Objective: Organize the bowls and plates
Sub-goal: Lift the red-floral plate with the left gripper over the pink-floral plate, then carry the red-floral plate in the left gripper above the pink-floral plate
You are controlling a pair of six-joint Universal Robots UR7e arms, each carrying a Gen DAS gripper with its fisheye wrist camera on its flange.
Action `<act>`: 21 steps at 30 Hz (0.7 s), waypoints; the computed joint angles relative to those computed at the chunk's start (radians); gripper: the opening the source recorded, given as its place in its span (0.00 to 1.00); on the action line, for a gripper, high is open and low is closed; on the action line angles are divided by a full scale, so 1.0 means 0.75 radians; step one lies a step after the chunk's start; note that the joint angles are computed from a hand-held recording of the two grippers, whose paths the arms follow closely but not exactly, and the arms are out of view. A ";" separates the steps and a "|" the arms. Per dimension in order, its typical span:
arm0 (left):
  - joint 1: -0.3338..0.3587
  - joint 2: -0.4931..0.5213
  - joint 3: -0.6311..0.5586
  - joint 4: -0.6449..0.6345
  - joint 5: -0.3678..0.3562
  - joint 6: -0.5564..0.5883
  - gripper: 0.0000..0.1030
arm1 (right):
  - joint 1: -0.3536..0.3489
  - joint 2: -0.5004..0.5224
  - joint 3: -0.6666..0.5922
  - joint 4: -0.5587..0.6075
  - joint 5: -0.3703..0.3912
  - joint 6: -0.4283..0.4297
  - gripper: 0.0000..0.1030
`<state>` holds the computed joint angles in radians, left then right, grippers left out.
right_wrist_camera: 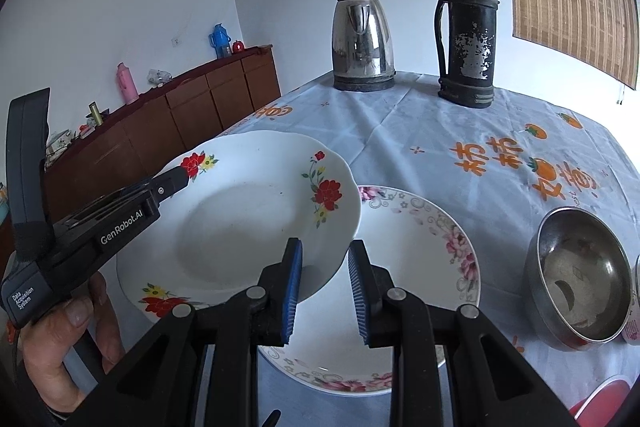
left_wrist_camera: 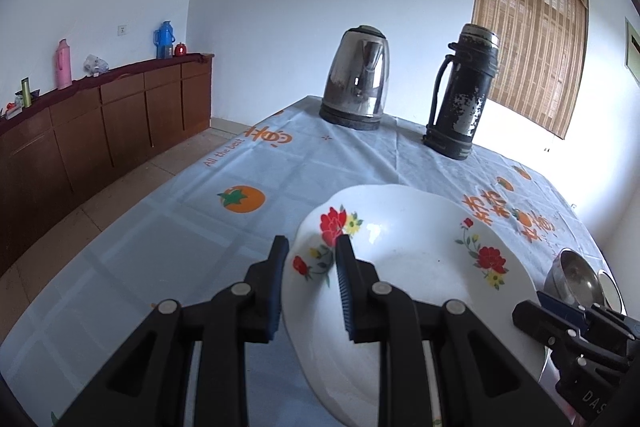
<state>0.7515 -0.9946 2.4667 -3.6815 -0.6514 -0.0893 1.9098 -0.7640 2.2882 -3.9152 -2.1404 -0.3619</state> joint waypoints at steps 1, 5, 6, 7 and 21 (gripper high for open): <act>-0.003 0.005 -0.004 0.007 -0.003 -0.001 0.20 | -0.005 -0.005 0.007 -0.007 0.000 0.001 0.25; -0.033 0.032 -0.014 0.028 -0.001 -0.020 0.20 | -0.018 -0.026 0.037 -0.058 -0.011 -0.007 0.25; -0.042 0.040 -0.018 0.030 -0.001 -0.020 0.20 | -0.020 -0.030 0.043 -0.071 -0.015 -0.013 0.25; -0.048 0.045 -0.020 0.031 0.000 -0.022 0.20 | -0.024 -0.035 0.049 -0.082 -0.018 -0.015 0.25; -0.095 0.121 -0.057 0.023 -0.009 -0.038 0.20 | -0.053 -0.084 0.107 -0.188 -0.030 -0.031 0.25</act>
<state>0.6803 -0.9037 2.4237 -3.6645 -0.6584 -0.1178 1.8704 -0.8271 2.3686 -4.0561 -2.1626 -0.3851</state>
